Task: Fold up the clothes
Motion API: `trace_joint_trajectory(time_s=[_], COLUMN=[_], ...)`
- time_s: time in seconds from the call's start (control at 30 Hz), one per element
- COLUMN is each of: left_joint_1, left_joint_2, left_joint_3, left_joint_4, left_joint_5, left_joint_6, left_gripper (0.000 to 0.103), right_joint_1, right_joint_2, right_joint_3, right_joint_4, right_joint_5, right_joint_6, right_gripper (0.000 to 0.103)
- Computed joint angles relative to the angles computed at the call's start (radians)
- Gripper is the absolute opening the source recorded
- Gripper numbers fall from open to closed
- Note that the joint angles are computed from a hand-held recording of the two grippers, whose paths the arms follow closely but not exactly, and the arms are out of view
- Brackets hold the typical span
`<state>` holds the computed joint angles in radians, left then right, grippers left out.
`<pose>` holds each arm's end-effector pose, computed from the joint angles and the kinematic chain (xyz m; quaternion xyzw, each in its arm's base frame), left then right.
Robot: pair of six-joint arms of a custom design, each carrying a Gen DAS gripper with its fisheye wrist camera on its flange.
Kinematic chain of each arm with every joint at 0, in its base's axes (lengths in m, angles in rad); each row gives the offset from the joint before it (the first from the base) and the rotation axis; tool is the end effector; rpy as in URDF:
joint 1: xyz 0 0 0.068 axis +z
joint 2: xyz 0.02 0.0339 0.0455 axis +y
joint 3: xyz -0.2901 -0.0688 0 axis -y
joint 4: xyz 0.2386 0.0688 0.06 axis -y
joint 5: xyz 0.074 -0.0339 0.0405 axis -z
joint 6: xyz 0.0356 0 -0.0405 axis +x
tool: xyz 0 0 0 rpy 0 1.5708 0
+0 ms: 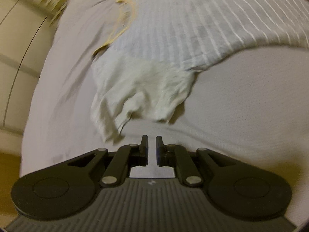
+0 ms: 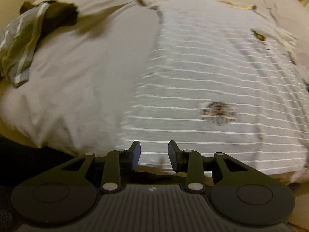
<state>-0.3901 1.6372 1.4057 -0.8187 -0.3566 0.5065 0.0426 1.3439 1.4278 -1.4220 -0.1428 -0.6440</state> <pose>0.3179 -0.1173 0.3135 0.3711 0.8768 0.1858 0.2429 0.2123 0.0141 0.3697 -0.3413 0.9301 0.0334 0.1316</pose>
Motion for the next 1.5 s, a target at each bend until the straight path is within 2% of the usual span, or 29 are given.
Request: trace_joint_trajectory(time_s=[0.1, 0.17, 0.23, 0.3, 0.5, 0.57, 0.7, 0.77, 0.87, 0.9, 0.93, 1.0, 1.1, 1.27, 1.47, 1.5], left_joint_1=[0.037, 0.066, 0.1, 0.14, 0.247, 0.268, 0.312, 0.338, 0.396, 0.422, 0.449, 0.492, 0.553, 0.594, 0.639, 0.638], left_joint_2=[-0.018, -0.027, -0.019, 0.001, 0.11, 0.145, 0.237, 0.292, 0.352, 0.377, 0.405, 0.423, 0.439, 0.452, 0.349, 0.343], left_joint_3=[0.03, 0.05, 0.081, 0.126, 0.285, 0.327, 0.397, 0.438, 0.443, 0.452, 0.464, 0.475, 0.506, 0.569, 0.411, 0.393], left_joint_4=[-0.056, -0.086, -0.108, -0.121, -0.154, -0.156, -0.141, -0.147, -0.112, -0.12, -0.129, -0.139, -0.172, -0.256, -0.134, -0.121], left_joint_5=[0.01, 0.021, 0.043, 0.073, 0.212, 0.25, 0.311, 0.346, 0.483, 0.554, 0.624, 0.677, 0.734, 0.71, 0.76, 0.769], left_joint_6=[-0.141, -0.224, -0.291, -0.359, -0.611, -0.658, -0.669, -0.685, -0.719, -0.738, -0.756, -0.78, -0.771, -0.67, -0.683, -0.687], left_gripper=[0.007, 0.011, 0.02, 0.022, 0.025, 0.027, 0.039, 0.041, 0.043, 0.04, 0.028, 0.003, 0.002, 0.002, 0.005, 0.01], right_joint_1=[-0.016, -0.009, 0.015, 0.042, 0.09, 0.113, 0.171, 0.195, 0.228, 0.239, 0.25, 0.27, 0.298, 0.376, 0.478, 0.49], right_joint_2=[0.06, 0.103, 0.164, 0.223, 0.424, 0.506, 0.614, 0.667, 0.732, 0.743, 0.755, 0.78, 0.841, 0.955, 1.095, 1.119], right_joint_3=[0.079, 0.127, 0.194, 0.237, 0.413, 0.485, 0.576, 0.635, 0.692, 0.696, 0.701, 0.723, 0.805, 0.958, 1.118, 1.148], right_joint_4=[0.013, 0.034, 0.037, 0.079, 0.166, 0.183, 0.212, 0.197, 0.19, 0.198, 0.205, 0.217, 0.203, 0.2, 0.207, 0.199], right_joint_5=[0.011, 0.004, -0.009, -0.033, -0.201, -0.243, -0.284, -0.299, -0.295, -0.283, -0.271, -0.247, -0.214, -0.156, -0.05, -0.028], right_joint_6=[0.003, 0.01, -0.031, -0.032, -0.055, -0.077, -0.152, -0.157, -0.146, -0.149, -0.153, -0.154, -0.134, -0.097, -0.175, -0.191], right_gripper=[0.035, 0.035, 0.037, 0.04, 0.045, 0.047, 0.048, 0.05, 0.052, 0.052, 0.052, 0.052, 0.052, 0.053, 0.053, 0.05])
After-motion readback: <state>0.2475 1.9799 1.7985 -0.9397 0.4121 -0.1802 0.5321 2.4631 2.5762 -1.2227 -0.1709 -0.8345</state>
